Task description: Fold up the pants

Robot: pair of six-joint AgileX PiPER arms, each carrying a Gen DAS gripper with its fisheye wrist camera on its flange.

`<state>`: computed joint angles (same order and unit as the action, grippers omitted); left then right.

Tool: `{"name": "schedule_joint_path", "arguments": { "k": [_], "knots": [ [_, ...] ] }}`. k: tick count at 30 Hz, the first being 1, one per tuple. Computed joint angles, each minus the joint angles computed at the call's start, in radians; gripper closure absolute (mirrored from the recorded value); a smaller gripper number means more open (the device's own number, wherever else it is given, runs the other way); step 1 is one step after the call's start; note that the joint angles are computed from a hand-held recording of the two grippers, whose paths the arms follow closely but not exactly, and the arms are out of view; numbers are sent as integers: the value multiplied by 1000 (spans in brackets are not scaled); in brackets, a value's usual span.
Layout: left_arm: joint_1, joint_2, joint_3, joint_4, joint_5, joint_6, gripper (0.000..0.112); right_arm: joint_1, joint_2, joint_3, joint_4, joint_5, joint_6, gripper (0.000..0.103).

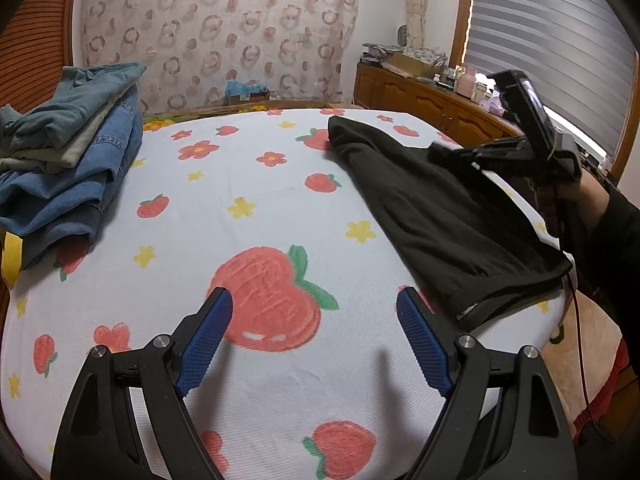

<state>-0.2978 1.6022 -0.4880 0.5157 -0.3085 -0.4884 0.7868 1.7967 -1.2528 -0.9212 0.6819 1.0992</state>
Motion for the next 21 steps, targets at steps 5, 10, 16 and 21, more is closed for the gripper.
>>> {"name": "schedule_joint_path", "arguments": {
  "k": [5, 10, 16, 21],
  "knots": [
    [2, -1, 1, 6, 0, -1, 28, -49, -65, 65, -49, 24, 163, 101],
    [-1, 4, -3, 0, 1, 4, 28, -83, -124, 126, -15, -5, 181, 78],
    [-15, 2, -3, -23, 6, 21, 28, -71, -243, 278, -19, -119, 210, 76],
    [-45, 12, -13, -77, 20, 63, 28, -60, -322, 417, -115, -203, 323, 63]
  ]
}}
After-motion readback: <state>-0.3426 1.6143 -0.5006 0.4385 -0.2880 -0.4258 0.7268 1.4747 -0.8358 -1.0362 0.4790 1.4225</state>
